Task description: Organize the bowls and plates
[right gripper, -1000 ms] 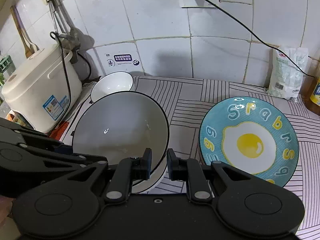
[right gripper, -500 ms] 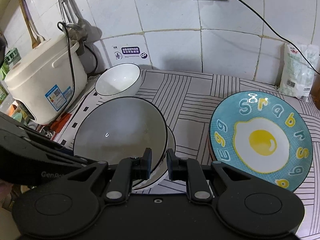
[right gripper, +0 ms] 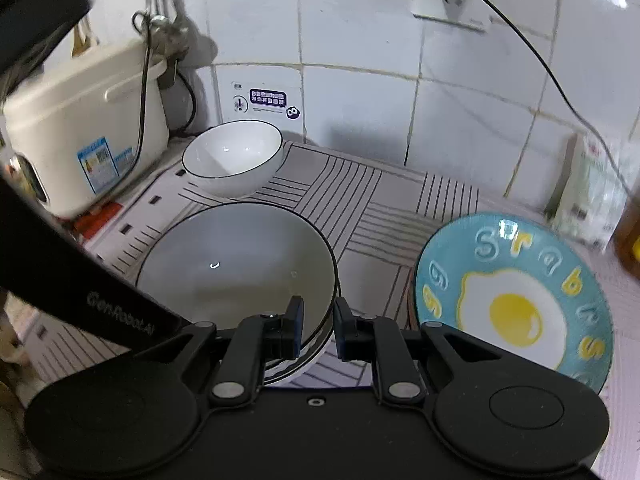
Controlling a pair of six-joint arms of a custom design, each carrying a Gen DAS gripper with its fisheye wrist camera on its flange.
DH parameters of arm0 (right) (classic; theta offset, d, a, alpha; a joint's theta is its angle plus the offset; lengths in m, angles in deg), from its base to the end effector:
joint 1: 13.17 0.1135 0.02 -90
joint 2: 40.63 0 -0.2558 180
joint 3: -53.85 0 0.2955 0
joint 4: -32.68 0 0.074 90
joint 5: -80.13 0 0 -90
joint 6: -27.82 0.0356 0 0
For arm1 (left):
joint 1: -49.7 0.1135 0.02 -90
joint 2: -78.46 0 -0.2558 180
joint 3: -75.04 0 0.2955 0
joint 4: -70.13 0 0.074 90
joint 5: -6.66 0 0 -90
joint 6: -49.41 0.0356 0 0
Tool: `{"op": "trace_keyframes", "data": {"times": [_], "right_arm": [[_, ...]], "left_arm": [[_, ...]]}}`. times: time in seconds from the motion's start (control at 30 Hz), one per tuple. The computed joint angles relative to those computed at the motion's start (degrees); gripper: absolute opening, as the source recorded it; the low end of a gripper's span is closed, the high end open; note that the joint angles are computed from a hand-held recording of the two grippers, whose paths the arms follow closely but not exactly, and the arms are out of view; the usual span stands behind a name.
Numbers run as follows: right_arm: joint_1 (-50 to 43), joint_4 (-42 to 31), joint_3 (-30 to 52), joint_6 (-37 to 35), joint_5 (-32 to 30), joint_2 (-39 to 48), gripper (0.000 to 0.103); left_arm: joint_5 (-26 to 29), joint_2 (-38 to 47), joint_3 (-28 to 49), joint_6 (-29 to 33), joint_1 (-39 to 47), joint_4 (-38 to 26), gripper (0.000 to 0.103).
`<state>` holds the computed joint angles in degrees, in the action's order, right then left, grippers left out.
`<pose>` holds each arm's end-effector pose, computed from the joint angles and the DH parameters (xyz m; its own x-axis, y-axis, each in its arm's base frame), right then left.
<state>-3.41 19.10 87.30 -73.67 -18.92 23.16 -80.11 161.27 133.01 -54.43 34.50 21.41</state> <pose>0.2362 0.0463 0.1180 -0.6143 -0.3053 -0.7276 -0.4097 0.9115 -0.0366 0.2766 -0.0772 0.1381 -0.9650 0.0147 -0.2619 0.0477 0.9916 -0.1202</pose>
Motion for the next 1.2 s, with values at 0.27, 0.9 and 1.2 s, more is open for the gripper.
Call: {"op": "trace_keyframes", "data": {"times": [0.27,0.9,1.2], "right_arm": [[2.4,2.2,0.4,-3.7,4.7,1.9,0.019],[-11.9,-22.8,8.9,-11.8,-15.1,-9.0,0.054],[-8.6,-28.2,12.9,-15.1,-13.1,-10.5,0.067]], "left_arm": [[-1.3,-0.5,-0.2,-0.8,-1.1,0.4,0.027],[-7.9,-15.7,-2.8,-1.2,-5.1,-5.2,0.041],[-10.9,-23.4,-2.2,1.2,-3.9,-9.5,0.048]]}}
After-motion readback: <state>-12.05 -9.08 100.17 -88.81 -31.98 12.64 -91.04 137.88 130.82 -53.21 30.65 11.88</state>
